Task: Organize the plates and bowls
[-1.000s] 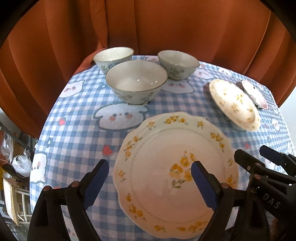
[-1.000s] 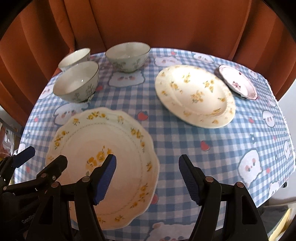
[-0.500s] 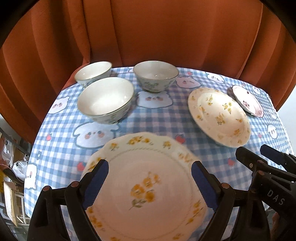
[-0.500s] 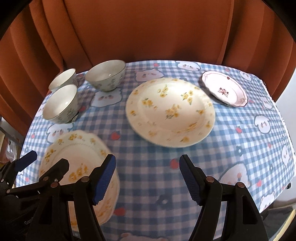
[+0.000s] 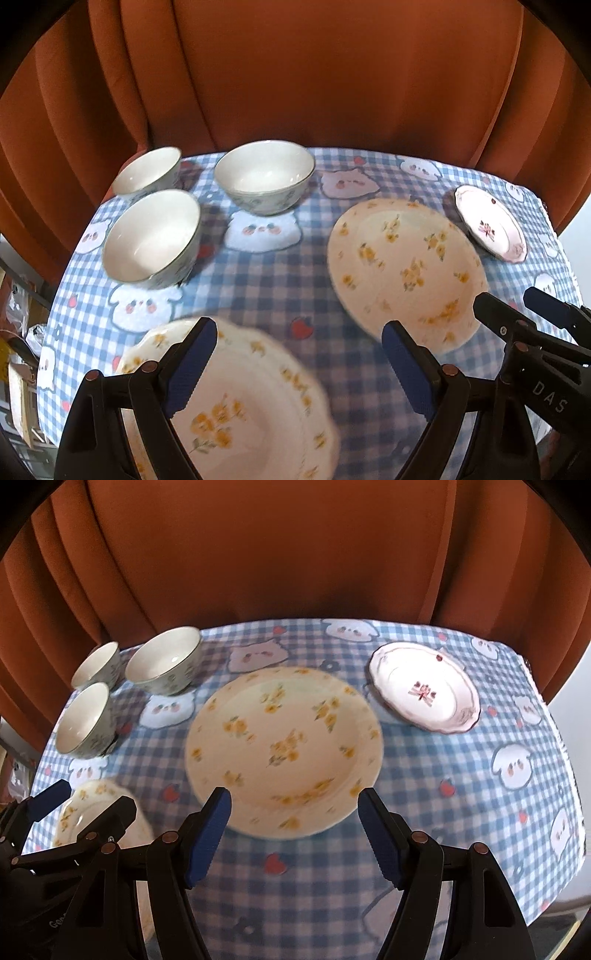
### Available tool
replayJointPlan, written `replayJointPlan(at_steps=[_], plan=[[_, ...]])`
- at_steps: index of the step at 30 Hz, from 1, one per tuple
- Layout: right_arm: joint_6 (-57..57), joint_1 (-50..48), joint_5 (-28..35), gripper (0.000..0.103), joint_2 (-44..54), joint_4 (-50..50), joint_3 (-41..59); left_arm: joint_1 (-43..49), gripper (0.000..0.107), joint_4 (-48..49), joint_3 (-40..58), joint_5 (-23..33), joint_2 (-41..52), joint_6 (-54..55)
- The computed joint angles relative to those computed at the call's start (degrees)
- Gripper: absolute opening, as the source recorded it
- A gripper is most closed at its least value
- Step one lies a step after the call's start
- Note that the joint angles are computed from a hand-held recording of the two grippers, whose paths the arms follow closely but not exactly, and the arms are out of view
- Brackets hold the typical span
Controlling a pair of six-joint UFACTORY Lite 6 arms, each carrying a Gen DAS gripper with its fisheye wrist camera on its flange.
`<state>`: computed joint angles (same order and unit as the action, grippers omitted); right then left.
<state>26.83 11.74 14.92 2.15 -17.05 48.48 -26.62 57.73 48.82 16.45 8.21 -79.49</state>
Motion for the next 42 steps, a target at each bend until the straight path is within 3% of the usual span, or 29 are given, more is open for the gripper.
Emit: replayJointPlan(at_steps=[9, 14, 18, 23, 29, 34, 42], plan=[[-22.47, -7.85, -1.97, 0.074, 10.67, 16.74, 9.63, -1.17, 0.091, 2.65, 14.61, 2.42, 14.06, -3.97], [-29.66, -9.92, -3.16, 0.074, 19.67, 20.55, 16.78, -0.55, 0.09, -0.07, 24.23, 3.85, 23.6, -1.48], [-39.27, -11.57, -3.22, 0.074, 26.65, 29.52, 22.47, -0.15, 0.089, -1.82, 30.65, 4.67, 29.96, 0.34], [-42.77, -12.29, -2.67, 0.074, 34.44, 33.41, 29.39, 0.79, 0.087, -6.47, 38.8, 5.28, 37.65, 5.5], [-43.48, -12.84, -2.98, 0.073, 40.85, 34.13, 36.06, 1.07, 0.074, -15.55, 47.09, 5.26, 44.43, 15.44], [-42.74, -13.43, -2.28, 0.062, 42.68, 33.67, 38.33, 1.06, 0.074, -20.23, 49.24, 5.79, 46.01, 20.23], [-38.55, -13.69, -0.99, 0.056, 46.03, 29.2, 41.14, 0.73, 0.07, -23.58, 50.43, 5.72, 46.47, 23.07]])
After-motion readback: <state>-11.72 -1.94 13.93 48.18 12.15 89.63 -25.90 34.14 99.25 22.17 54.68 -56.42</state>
